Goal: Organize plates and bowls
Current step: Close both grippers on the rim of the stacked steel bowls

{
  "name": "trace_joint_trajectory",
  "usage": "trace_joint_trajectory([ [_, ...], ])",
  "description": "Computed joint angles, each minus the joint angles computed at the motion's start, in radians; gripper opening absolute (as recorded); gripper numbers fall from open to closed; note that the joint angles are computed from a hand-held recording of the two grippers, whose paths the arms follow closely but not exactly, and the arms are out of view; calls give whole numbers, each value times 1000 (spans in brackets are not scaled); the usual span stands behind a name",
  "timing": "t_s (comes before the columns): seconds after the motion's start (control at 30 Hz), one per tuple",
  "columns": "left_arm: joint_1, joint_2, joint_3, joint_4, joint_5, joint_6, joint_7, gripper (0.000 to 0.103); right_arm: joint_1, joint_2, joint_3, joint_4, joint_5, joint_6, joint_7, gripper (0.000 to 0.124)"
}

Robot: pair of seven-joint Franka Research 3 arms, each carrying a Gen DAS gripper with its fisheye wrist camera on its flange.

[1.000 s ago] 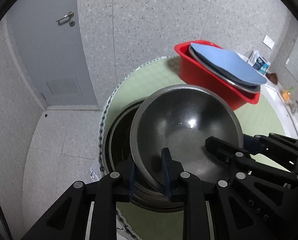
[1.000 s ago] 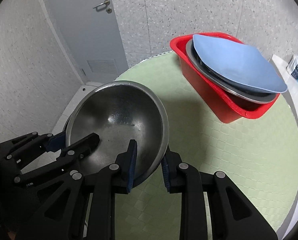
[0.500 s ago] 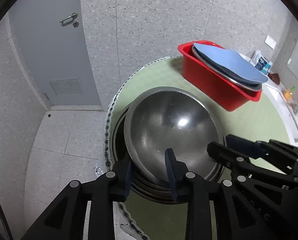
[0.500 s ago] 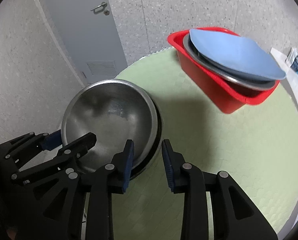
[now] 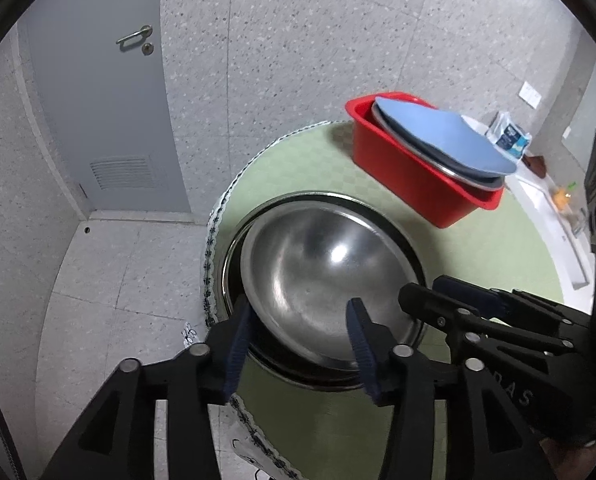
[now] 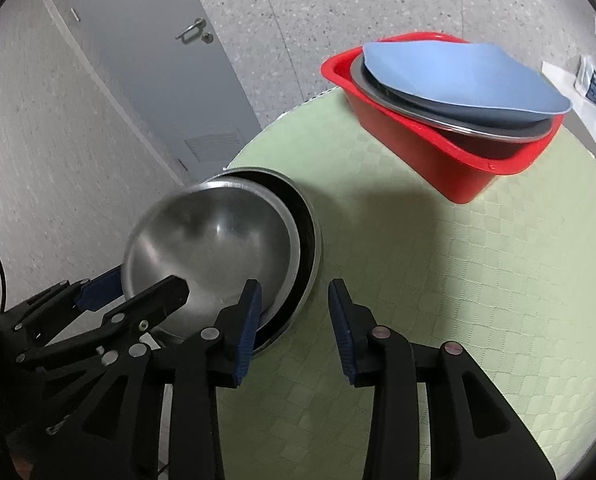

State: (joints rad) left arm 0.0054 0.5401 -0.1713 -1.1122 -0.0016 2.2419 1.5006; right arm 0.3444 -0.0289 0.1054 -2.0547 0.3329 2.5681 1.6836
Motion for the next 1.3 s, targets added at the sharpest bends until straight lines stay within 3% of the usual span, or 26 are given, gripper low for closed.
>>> trace_joint_trajectory([
  [0.1,2,-44,15,-63,20,51,-27,81,-1,-11,-3,-14,25,21,4,44],
  [0.13,12,-60,12,-88,9,72,-28,85,-2,-17,-6,-22,48,31,-7,47],
  [0.27,22,-95,22,-143,14,111,-59,86,-1,-34,-5,-43,81,65,-24,52],
  [0.43,32,-128,38,-209,32,136,-119,95,1,-34,-8,-49,139,69,-40,53],
  [0.63,43,-103,35,-187,23,97,-163,95,-1,-29,-15,-59,236,58,-48,54],
  [1.17,88,18,2,-26,-75,-11,-94,95,-10,41,-9,-8,363,-4,-60,56],
  [1.3,98,60,-12,35,-101,-42,-64,84,-11,68,-5,15,377,-19,-58,56],
])
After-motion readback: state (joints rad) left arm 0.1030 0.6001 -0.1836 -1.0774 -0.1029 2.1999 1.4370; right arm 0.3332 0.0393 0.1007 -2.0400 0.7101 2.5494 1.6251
